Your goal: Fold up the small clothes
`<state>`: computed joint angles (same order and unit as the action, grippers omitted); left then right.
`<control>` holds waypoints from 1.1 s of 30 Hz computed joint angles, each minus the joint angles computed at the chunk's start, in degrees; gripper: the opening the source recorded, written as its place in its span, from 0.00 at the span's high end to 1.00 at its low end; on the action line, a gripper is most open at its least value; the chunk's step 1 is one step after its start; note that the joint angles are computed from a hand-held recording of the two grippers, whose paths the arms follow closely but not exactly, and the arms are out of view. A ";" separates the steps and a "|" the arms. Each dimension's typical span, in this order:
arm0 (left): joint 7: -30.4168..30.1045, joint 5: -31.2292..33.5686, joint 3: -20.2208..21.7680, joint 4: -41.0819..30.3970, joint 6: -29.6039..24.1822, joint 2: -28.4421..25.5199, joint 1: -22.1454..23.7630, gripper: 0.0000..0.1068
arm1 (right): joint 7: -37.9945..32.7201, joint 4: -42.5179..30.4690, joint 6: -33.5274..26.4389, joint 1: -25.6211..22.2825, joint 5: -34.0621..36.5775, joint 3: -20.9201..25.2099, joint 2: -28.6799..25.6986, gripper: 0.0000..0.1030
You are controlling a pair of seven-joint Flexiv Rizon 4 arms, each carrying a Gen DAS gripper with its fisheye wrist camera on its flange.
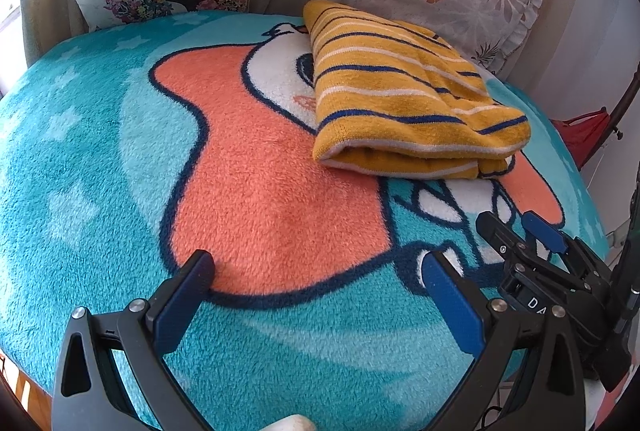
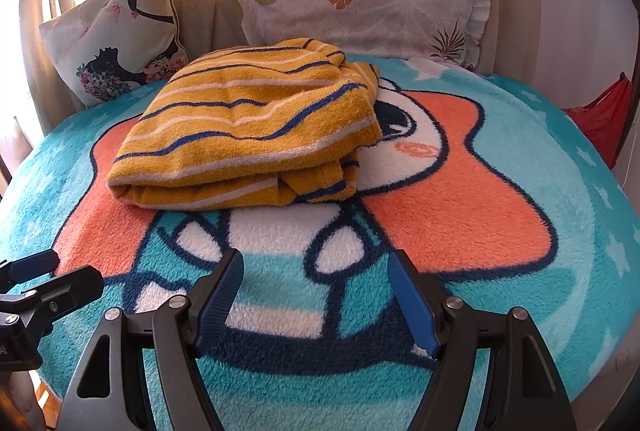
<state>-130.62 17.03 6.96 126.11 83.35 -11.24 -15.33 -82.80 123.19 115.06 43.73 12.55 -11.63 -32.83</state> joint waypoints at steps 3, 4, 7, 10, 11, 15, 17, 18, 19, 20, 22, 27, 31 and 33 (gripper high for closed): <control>-0.84 0.62 0.45 -0.12 -0.10 0.05 -0.29 0.04 | -0.07 0.03 -0.13 0.19 0.09 -0.14 0.06 0.24; -1.05 0.75 0.49 -0.11 -0.07 0.08 -0.28 0.04 | -0.07 0.01 -0.10 0.19 0.10 -0.13 0.04 0.24; -1.03 0.64 0.28 0.14 0.20 0.18 0.00 0.04 | -0.20 -0.07 -0.24 0.38 0.02 -0.26 -0.02 0.24; -0.99 0.63 0.20 0.21 0.25 0.22 0.11 0.04 | -0.33 -0.06 -0.29 0.69 0.04 -0.45 -0.01 0.24; -1.05 0.72 0.24 0.19 0.17 0.25 0.07 0.04 | -0.37 -0.03 -0.27 0.77 0.06 -0.50 0.01 0.24; -0.98 0.73 0.13 0.33 0.21 0.37 0.22 0.04 | -0.42 -0.02 -0.35 1.02 0.19 -0.70 0.04 0.24; -1.10 0.79 0.16 0.35 0.23 0.41 0.21 0.04 | -0.37 -0.06 -0.37 0.93 0.16 -0.62 0.02 0.24; -0.95 0.67 0.06 0.41 0.30 0.40 0.34 0.04 | -0.36 -0.06 -0.37 0.93 0.15 -0.62 0.02 0.24; -0.84 0.56 0.00 0.46 0.33 0.42 0.40 0.04 | -0.37 -0.06 -0.36 0.80 0.04 -0.50 0.04 0.24; -0.90 0.62 0.05 0.46 0.35 0.42 0.38 0.04 | -0.37 -0.06 -0.36 0.80 0.04 -0.51 0.04 0.24; -0.77 0.53 -0.02 0.50 0.36 0.44 0.42 0.04 | -0.44 0.00 -0.39 1.10 0.16 -0.73 0.08 0.24; -1.08 0.80 0.10 0.44 0.28 0.49 0.27 0.04 | -0.56 -0.14 -0.83 1.59 0.04 -1.10 0.16 0.24; -1.25 0.94 0.12 0.40 0.25 0.47 0.25 0.04 | -0.55 -0.17 -0.90 1.70 -0.11 -1.20 0.19 0.24; -1.19 0.88 0.06 0.41 0.26 0.45 0.31 0.04 | -0.50 -0.13 -0.92 1.86 -0.04 -1.32 0.20 0.24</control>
